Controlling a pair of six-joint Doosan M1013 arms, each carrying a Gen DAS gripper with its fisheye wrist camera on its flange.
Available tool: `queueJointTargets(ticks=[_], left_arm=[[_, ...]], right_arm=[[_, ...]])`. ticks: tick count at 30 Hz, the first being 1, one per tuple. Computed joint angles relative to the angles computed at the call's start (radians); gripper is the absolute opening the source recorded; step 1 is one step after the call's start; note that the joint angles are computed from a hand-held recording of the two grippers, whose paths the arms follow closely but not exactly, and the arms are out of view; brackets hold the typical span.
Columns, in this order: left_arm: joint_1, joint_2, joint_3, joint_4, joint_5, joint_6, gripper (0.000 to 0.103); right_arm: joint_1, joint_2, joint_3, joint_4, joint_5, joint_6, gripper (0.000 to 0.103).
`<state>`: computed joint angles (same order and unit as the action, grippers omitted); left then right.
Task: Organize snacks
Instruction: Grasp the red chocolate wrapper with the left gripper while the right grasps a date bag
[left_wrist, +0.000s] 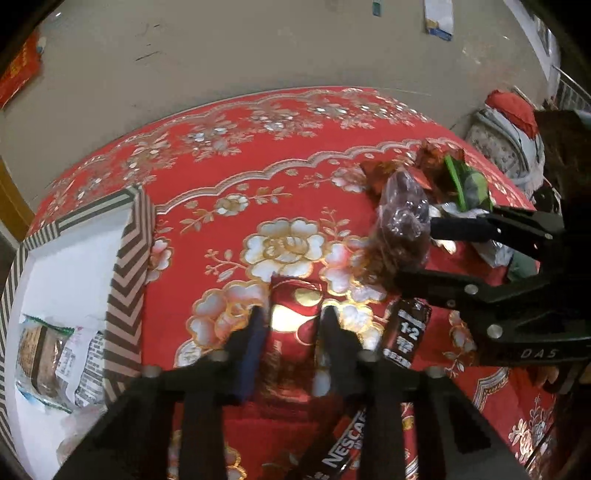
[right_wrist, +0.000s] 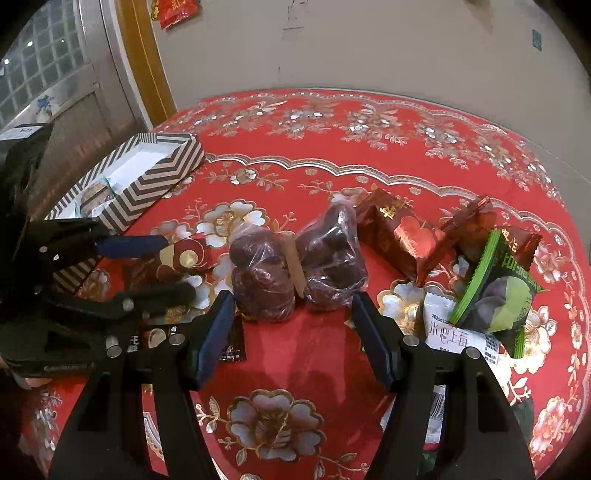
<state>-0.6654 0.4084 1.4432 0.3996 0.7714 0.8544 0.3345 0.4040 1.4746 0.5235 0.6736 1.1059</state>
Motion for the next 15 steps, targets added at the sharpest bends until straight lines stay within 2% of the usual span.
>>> queueJointTargets(ticks=[3, 6, 7, 9, 10, 15], left_arm=[[0.013, -0.008, 0.013, -0.038, -0.034, -0.007, 0.026], [0.011, -0.012, 0.019, -0.023, -0.044, -0.027, 0.026], [0.011, -0.016, 0.023, -0.026, -0.053, -0.027, 0.026], [0.009, -0.027, 0.034, -0.011, -0.075, -0.046, 0.026], [0.009, -0.033, 0.04, -0.008, -0.088, -0.052, 0.026], [0.011, -0.049, 0.056, 0.018, -0.121, -0.087, 0.026]], right_arm=[[-0.005, 0.006, -0.007, 0.022, 0.009, -0.008, 0.066], [-0.005, 0.007, -0.009, 0.023, 0.012, -0.008, 0.065], [-0.005, 0.006, -0.008, 0.025, 0.009, -0.011, 0.062], [-0.008, 0.003, -0.003, 0.062, 0.006, -0.049, 0.044], [-0.009, 0.001, -0.001, 0.067, 0.003, -0.051, 0.029], [-0.015, -0.01, 0.017, 0.118, -0.022, -0.087, 0.025]])
